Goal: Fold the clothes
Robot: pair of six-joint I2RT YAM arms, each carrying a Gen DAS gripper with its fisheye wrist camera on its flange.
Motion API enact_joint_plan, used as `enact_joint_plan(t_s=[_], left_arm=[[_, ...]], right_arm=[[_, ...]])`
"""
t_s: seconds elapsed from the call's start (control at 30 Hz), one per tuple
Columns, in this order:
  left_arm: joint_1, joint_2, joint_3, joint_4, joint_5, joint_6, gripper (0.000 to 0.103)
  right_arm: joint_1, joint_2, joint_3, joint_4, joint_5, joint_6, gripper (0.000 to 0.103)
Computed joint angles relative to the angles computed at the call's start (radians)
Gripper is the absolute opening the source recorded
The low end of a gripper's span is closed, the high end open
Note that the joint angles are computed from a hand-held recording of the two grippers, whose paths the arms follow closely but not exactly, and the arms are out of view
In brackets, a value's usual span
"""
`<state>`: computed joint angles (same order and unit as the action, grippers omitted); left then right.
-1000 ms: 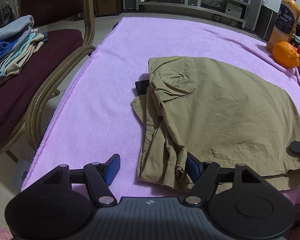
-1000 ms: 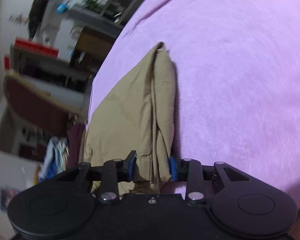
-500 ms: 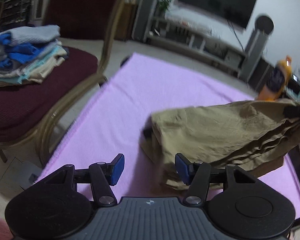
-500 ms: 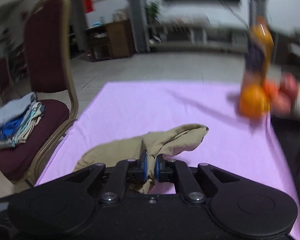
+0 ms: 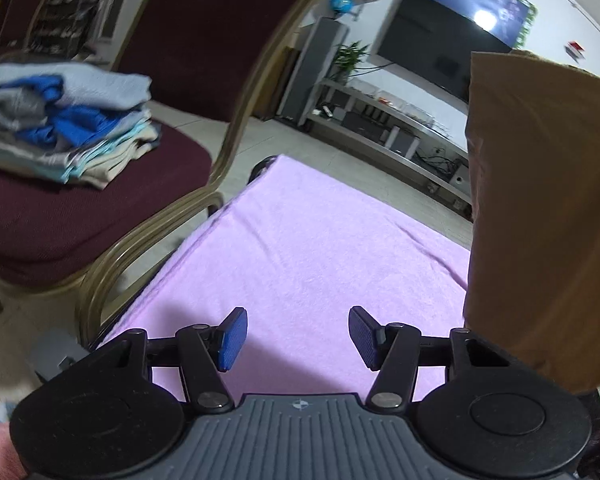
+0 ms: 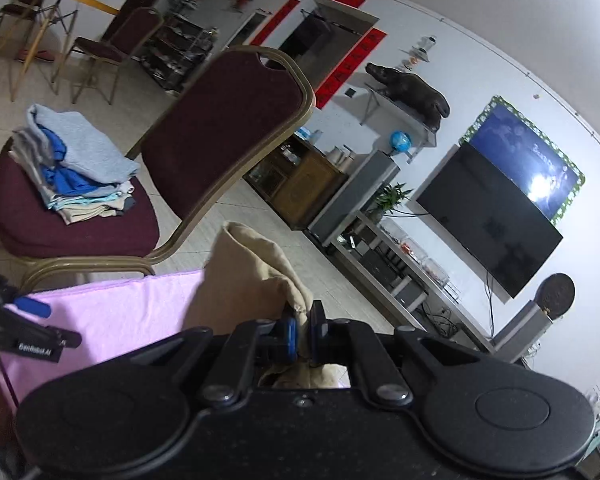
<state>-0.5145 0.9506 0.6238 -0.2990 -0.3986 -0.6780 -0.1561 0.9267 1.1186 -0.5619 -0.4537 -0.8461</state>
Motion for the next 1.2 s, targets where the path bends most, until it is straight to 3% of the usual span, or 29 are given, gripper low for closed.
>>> enact_joint_plan(t_s=[0.1, 0.2, 0.37, 0.47, 0.53, 0.6, 0.67, 0.73, 0.8, 0.87, 0.97, 1.13, 1.2], left_arm=[[-0.017, 0.029, 0.012, 0.007, -0.010, 0.012, 0.055], [-0.022, 0.071, 0.030, 0.005, -0.001, 0.016, 0.055], [-0.029, 0.174, 0.071, 0.003, 0.004, 0.028, 0.055], [-0.031, 0.249, 0.106, 0.010, 0.013, 0.037, 0.055], [-0.031, 0.298, 0.131, 0.011, 0.022, 0.045, 0.055], [-0.030, 0.319, 0.143, 0.021, 0.046, 0.052, 0.055], [-0.038, 0.326, 0.147, 0.032, 0.063, 0.060, 0.055], [-0.060, 0.340, 0.156, 0.039, 0.073, 0.070, 0.055], [-0.080, 0.354, 0.166, 0.042, 0.078, 0.082, 0.056], [-0.096, 0.360, 0.172, 0.040, 0.074, 0.094, 0.056], [-0.115, 0.346, 0.169, 0.040, 0.092, 0.120, 0.056], [-0.248, 0.299, 0.206, -0.019, 0.119, 0.232, 0.059], [-0.339, 0.311, 0.231, -0.008, 0.087, 0.297, 0.069]], right_arm=[[-0.082, 0.082, 0.037, -0.025, -0.094, -0.006, 0.006], [-0.072, 0.191, -0.008, 0.068, -0.062, -0.012, 0.006], [0.011, 0.463, -0.029, 0.274, 0.093, -0.032, 0.005], [0.053, 0.642, 0.042, 0.353, 0.180, 0.008, 0.005], [0.078, 0.754, 0.118, 0.347, 0.304, 0.046, 0.009], [0.065, 0.819, 0.187, 0.297, 0.365, 0.113, 0.024], [0.012, 0.827, 0.227, 0.219, 0.339, 0.186, 0.034], [-0.075, 0.819, 0.275, 0.086, 0.264, 0.277, 0.038], [-0.183, 0.849, 0.382, -0.143, 0.138, 0.380, 0.049], [-0.291, 0.885, 0.471, -0.348, -0.006, 0.454, 0.051], [-0.434, 0.895, 0.485, -0.555, -0.218, 0.438, 0.053], [-0.572, 0.819, 0.296, -0.598, -0.377, 0.319, 0.053], [-0.590, 0.840, 0.255, -0.577, -0.400, 0.337, 0.047]])
